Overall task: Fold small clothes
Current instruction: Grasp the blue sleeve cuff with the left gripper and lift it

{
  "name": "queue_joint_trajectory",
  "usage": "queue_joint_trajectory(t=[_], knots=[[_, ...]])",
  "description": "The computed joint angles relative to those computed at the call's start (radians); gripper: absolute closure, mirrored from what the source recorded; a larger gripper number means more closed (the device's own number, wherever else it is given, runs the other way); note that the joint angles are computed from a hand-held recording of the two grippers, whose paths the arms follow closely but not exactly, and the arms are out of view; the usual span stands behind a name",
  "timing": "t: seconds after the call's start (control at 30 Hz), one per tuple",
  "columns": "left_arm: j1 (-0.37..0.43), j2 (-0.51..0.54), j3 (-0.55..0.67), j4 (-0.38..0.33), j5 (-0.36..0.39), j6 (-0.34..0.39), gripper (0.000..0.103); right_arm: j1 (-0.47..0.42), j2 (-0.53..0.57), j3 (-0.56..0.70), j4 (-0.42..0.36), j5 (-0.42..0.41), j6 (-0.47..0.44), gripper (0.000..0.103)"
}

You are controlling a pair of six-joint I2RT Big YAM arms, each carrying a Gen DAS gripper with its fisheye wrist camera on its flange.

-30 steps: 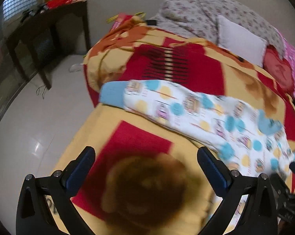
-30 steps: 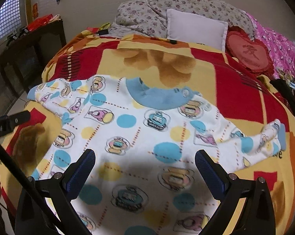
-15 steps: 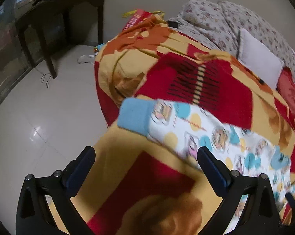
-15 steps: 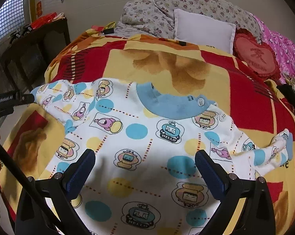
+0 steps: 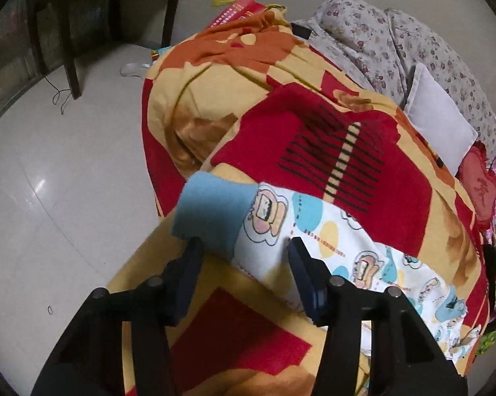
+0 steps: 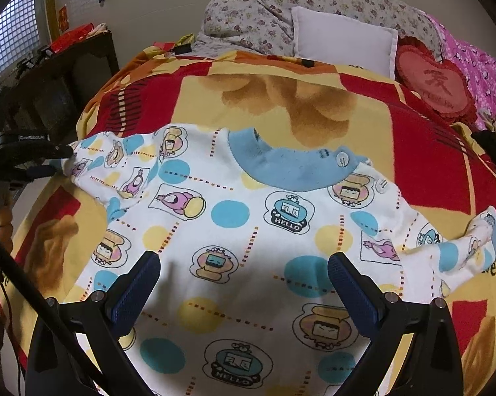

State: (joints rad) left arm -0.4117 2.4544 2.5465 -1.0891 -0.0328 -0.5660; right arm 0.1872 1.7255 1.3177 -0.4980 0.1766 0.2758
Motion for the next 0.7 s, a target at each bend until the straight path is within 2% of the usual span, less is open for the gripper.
queue_joint_trajectory(t=[0.07, 0.1, 0.13, 0.17, 0.2, 0.27, 0.3, 0.37, 0.4, 0.5, 0.7], knots=[[0.003, 0.001, -0.005, 0.008, 0.009, -0.013, 0.05, -0.001, 0.0, -0.001, 0.001, -0.002, 0.0, 0.0], [0.005, 0.0, -0.008, 0.013, 0.014, -0.017, 0.055, -0.001, 0.0, 0.0, 0.0, -0.003, 0.001, 0.0], [0.006, 0.001, -0.011, 0.021, 0.015, -0.02, 0.061, -0.002, 0.001, -0.001, 0.001, -0.006, 0.001, 0.0], [0.006, 0.003, -0.008, 0.021, 0.017, -0.017, 0.078, -0.004, 0.001, -0.002, 0.002, -0.009, 0.004, 0.0], [0.007, 0.007, -0.002, 0.02, 0.023, -0.016, 0.089, -0.006, 0.001, -0.004, 0.004, -0.011, 0.005, 0.0], [0.007, -0.006, -0.025, 0.042, 0.036, -0.021, 0.095, -0.009, 0.002, -0.006, 0.004, -0.015, 0.012, 0.0], [0.008, -0.034, -0.072, 0.083, 0.042, -0.03, 0.096, -0.011, 0.0, -0.008, 0.005, -0.017, 0.017, 0.0], [0.003, -0.128, -0.224, 0.227, 0.043, -0.041, 0.096, -0.016, -0.006, -0.016, 0.009, -0.019, 0.023, 0.0], [-0.002, -0.157, -0.262, 0.268, 0.046, -0.034, 0.096, -0.018, -0.009, -0.021, 0.01, -0.017, 0.024, 0.0], [-0.021, -0.205, -0.295, 0.311, 0.077, 0.001, 0.096, -0.028, -0.019, -0.034, 0.013, -0.005, 0.032, 0.0], [-0.11, -0.282, -0.347, 0.385, 0.167, 0.127, 0.096, -0.065, -0.055, -0.072, 0.022, -0.008, 0.072, 0.0]])
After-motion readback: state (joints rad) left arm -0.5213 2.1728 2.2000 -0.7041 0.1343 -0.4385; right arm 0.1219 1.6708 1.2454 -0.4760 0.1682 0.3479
